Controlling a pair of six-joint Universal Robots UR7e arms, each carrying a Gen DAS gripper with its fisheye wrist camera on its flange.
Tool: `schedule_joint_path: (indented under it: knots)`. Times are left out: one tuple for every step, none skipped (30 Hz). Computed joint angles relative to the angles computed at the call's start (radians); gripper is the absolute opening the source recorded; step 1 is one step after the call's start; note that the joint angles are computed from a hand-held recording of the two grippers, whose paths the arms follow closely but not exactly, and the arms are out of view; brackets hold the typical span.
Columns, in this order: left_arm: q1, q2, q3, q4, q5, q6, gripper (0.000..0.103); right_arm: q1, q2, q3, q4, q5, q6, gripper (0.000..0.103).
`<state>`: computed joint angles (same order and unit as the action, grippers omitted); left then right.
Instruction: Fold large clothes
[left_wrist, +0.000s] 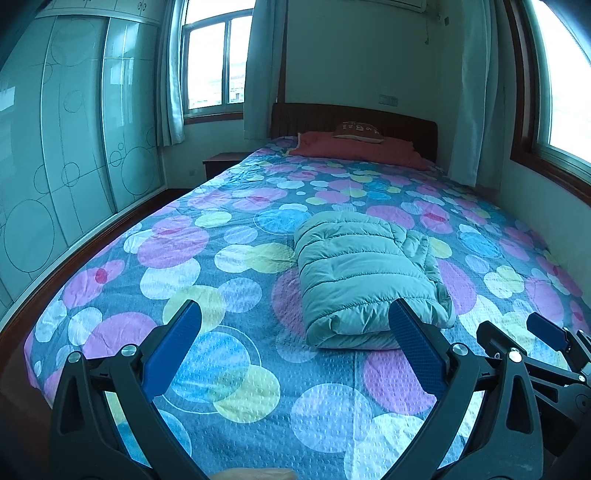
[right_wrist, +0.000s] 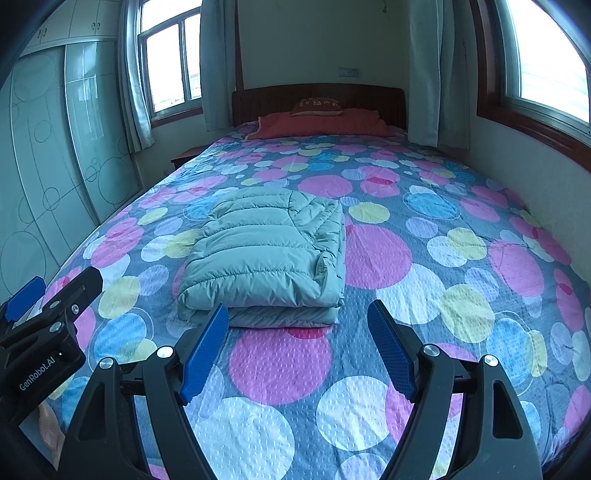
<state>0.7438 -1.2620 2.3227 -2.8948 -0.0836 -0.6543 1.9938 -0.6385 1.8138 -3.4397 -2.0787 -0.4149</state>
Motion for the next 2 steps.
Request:
schedule_joint_path:
  knots:
    - [0.006,0.014,-0.004,-0.054,-0.003,0.044,0.101,-0.004,0.002,-0.004,0.003,-0.001,0.002,0.077]
    - [0.015,0.025,-0.009,-0.096,-0.006,0.077,0.101,-0.008,0.004,-0.007,0.007,-0.001,0.006,0.08]
